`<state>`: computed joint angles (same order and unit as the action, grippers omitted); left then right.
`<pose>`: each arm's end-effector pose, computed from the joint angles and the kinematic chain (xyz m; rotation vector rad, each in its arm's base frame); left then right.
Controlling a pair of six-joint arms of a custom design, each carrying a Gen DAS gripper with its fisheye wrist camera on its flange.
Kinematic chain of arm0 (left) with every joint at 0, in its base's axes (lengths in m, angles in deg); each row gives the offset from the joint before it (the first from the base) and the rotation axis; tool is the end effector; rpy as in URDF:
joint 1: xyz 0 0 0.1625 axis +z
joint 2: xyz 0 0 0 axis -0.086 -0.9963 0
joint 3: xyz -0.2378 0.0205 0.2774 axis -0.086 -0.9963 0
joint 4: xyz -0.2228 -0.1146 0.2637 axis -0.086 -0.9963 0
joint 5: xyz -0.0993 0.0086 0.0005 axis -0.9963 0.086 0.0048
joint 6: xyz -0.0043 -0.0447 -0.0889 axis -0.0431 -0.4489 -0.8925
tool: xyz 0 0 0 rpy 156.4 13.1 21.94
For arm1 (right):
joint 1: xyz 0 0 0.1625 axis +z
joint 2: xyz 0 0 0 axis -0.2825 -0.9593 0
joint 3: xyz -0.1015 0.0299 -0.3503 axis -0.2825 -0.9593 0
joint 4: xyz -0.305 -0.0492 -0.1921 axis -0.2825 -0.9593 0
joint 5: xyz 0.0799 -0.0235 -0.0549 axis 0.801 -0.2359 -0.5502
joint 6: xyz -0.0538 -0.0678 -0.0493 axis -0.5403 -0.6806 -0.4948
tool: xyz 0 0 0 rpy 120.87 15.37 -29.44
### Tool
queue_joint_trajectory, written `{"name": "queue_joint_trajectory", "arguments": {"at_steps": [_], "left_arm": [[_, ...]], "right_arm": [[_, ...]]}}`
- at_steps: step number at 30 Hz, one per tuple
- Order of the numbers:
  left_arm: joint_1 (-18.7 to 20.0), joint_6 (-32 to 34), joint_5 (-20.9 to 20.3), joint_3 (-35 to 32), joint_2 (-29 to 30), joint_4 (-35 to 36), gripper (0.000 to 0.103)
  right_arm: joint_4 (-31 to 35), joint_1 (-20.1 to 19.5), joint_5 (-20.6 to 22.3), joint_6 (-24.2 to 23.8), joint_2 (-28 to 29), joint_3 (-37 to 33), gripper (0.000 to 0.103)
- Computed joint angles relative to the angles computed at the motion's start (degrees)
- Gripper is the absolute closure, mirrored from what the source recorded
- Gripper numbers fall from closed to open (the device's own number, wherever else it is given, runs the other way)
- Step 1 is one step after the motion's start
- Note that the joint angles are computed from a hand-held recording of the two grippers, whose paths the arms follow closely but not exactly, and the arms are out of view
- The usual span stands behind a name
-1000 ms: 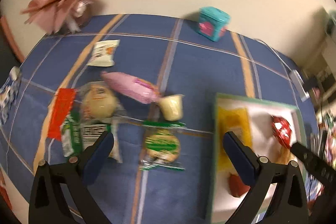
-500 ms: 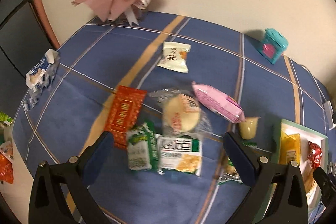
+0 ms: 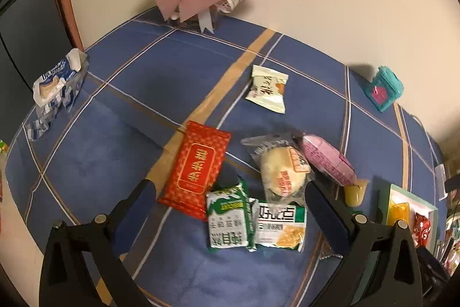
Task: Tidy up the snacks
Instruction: 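Withdraw both tools from the tray back to the snack pile, then grasp the green round cookie packet with the right tool while the left tool approaches the biscuit pack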
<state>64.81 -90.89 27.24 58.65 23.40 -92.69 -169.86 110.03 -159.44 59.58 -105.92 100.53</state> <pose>-0.1806 -0.7376 0.1102 -0.1185 2.2991 -0.7811 0.1249 -0.7244 0.1699 0.0835 -2.4878 0.5987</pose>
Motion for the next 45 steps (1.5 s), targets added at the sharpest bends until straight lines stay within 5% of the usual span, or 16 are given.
{"name": "queue_joint_trajectory", "arguments": {"at_steps": [9,14,18,28,32,38,45], "left_arm": [[1.5,-3.9,-0.8,-1.2,-0.5,4.9,0.000],[2.8,-5.2,-4.8,-3.4,0.5,8.0,0.000],[4.2,-6.6,-9.6,-4.8,1.4,9.5,0.000],[5.6,-9.2,-13.4,-4.1,1.2,8.9,0.002],[5.8,-9.3,-14.8,-2.7,0.4,7.7,0.020],[6.1,-10.4,-15.9,0.1,-1.3,6.0,0.034],[5.7,-11.2,-14.7,2.1,-2.9,6.5,0.040]], "right_arm": [[-1.1,1.4,0.0,-4.4,4.2,-2.4,0.000],[1.8,1.0,-0.5,-3.9,7.2,-5.6,0.001],[3.2,1.0,-1.1,-4.2,9.5,-8.1,0.009],[8.9,0.3,-5.2,-1.8,14.5,-14.6,0.027],[10.1,0.4,-6.1,-1.6,15.9,-16.4,0.032],[11.0,0.6,-6.7,-0.9,17.6,-18.6,0.036],[11.4,0.6,-8.0,-0.1,18.7,-20.4,0.044]]}}
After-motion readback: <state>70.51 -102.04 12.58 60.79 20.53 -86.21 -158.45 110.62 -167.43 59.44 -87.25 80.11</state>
